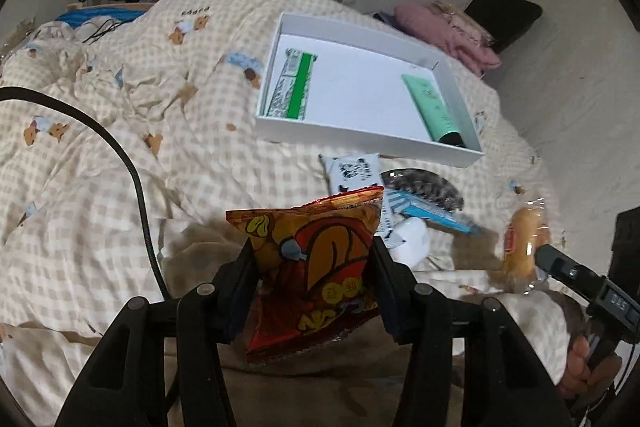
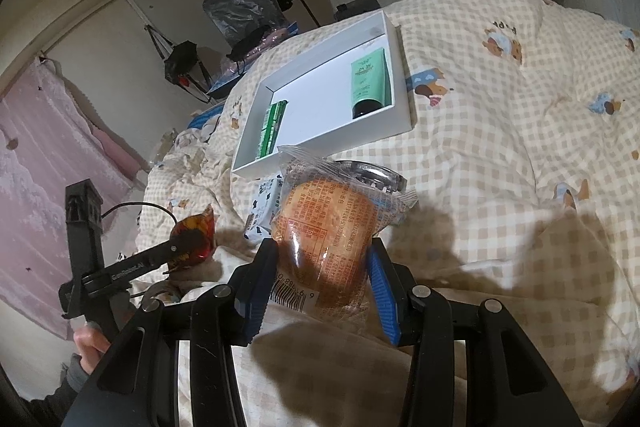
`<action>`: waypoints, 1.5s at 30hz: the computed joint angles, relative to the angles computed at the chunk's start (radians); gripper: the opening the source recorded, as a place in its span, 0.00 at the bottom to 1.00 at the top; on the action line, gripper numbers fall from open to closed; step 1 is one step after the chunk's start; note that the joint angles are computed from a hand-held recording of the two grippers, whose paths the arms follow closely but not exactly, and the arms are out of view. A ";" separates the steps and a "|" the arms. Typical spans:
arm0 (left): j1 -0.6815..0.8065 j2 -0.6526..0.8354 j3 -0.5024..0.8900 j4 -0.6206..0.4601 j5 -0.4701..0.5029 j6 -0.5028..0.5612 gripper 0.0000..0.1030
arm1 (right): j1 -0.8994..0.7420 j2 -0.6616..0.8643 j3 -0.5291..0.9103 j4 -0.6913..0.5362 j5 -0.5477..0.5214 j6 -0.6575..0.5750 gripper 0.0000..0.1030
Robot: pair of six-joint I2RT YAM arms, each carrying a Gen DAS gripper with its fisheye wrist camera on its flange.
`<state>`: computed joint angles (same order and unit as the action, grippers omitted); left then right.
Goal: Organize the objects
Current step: 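Raise the snack bag with the left gripper while the right gripper holds the bread roll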
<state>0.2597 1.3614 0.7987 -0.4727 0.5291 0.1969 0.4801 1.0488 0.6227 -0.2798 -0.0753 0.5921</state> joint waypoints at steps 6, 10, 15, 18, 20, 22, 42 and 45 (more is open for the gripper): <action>-0.068 -0.026 -0.021 0.031 -0.096 -0.022 0.55 | -0.007 0.004 -0.004 0.004 -0.011 0.002 0.45; -0.064 -0.031 -0.029 0.040 -0.091 -0.020 0.55 | -0.010 0.010 -0.005 0.008 -0.018 0.004 0.45; -0.056 -0.040 -0.038 0.052 -0.086 -0.023 0.55 | -0.014 0.016 -0.007 0.014 -0.025 0.004 0.45; -0.068 -0.061 -0.051 0.066 -0.118 -0.031 0.55 | -0.016 0.016 -0.009 0.015 -0.026 0.004 0.45; -0.069 -0.073 -0.057 0.073 -0.120 -0.027 0.55 | -0.014 0.017 -0.007 0.013 -0.025 0.005 0.45; -0.083 -0.079 -0.059 0.074 -0.159 -0.035 0.55 | -0.015 0.016 -0.009 0.014 -0.026 0.004 0.45; -0.102 -0.089 -0.057 0.067 -0.186 -0.016 0.55 | -0.014 0.016 -0.018 0.020 -0.028 0.013 0.45; -0.090 -0.064 -0.015 0.024 -0.168 -0.014 0.55 | -0.033 0.039 0.010 -0.012 -0.056 0.026 0.45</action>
<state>0.1701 1.2976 0.7834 -0.4487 0.3609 0.1832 0.4474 1.0883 0.6331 -0.2918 -0.1312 0.6181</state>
